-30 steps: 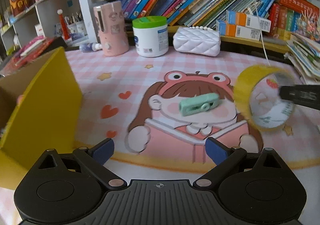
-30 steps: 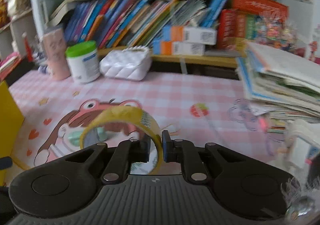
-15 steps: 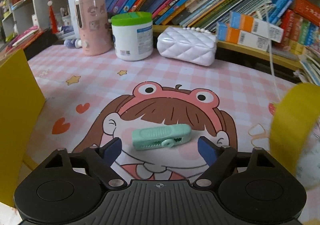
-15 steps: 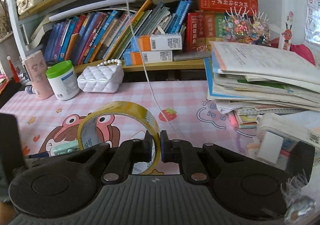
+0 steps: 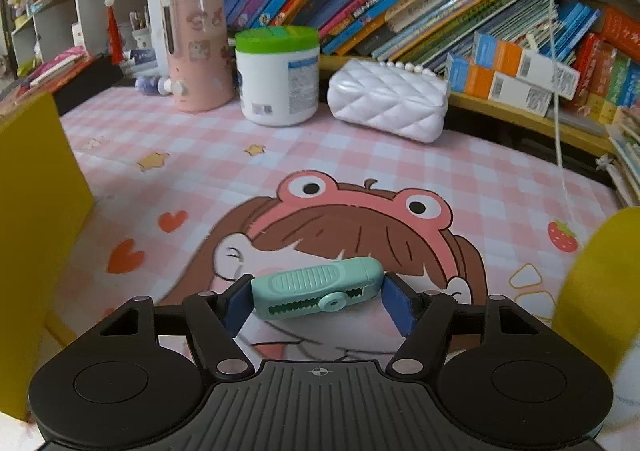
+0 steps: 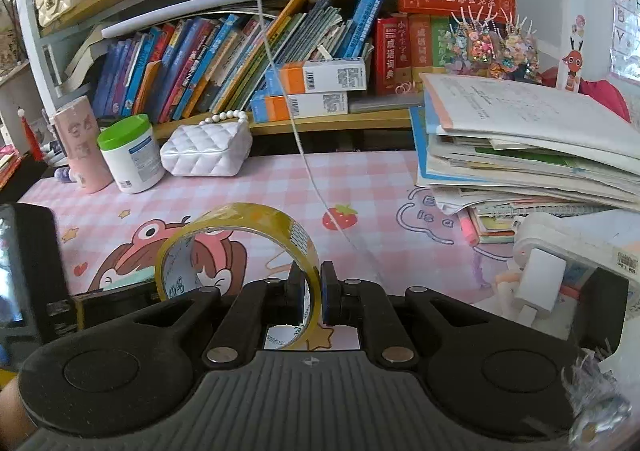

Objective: Organize objects
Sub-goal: 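Grasp the yellow tape roll with the right gripper while the left grasps the mint-green clip, then lift the tape roll and green clip and carry both over the yellow box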

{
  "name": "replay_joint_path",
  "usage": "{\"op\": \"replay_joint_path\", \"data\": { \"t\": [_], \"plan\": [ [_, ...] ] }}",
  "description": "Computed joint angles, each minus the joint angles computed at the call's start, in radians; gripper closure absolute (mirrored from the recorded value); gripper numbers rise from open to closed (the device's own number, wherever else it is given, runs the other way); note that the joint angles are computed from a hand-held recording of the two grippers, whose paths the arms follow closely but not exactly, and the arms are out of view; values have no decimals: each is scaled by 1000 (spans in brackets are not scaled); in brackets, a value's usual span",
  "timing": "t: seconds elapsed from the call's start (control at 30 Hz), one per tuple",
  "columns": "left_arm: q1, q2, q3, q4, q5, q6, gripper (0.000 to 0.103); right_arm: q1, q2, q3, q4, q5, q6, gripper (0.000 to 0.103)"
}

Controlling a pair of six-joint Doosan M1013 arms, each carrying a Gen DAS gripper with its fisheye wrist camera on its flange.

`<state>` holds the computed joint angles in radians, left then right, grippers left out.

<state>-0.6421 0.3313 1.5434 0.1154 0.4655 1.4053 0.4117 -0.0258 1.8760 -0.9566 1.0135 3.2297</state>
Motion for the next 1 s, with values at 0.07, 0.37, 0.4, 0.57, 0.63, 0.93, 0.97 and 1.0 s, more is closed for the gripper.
{"op": "replay_joint_path", "data": {
  "t": [0.07,0.37,0.4,0.57,0.63,0.93,0.97,1.0],
  "plan": [
    [13,-21,19,-39,-18,54,35,6,3,-5,1,-2,-4,95],
    [86,-143,137,-308,-61,396,35,58,15,-24,29,-7,2,95],
    [94,-156,150,-343,-64,441,35,67,17,-27,33,-4,3,95],
    [146,-218,210,-519,-69,653,35,115,30,-44,58,24,19,95],
    [170,-238,226,-561,-61,701,35,136,37,-52,72,36,31,95],
    [291,-308,288,-674,-30,825,35,232,91,-125,128,41,30,95],
    [303,-314,292,-679,-29,830,35,243,98,-135,128,41,26,95],
    [320,-321,297,-682,-26,833,35,255,108,-148,128,41,20,95]
  ]
}}
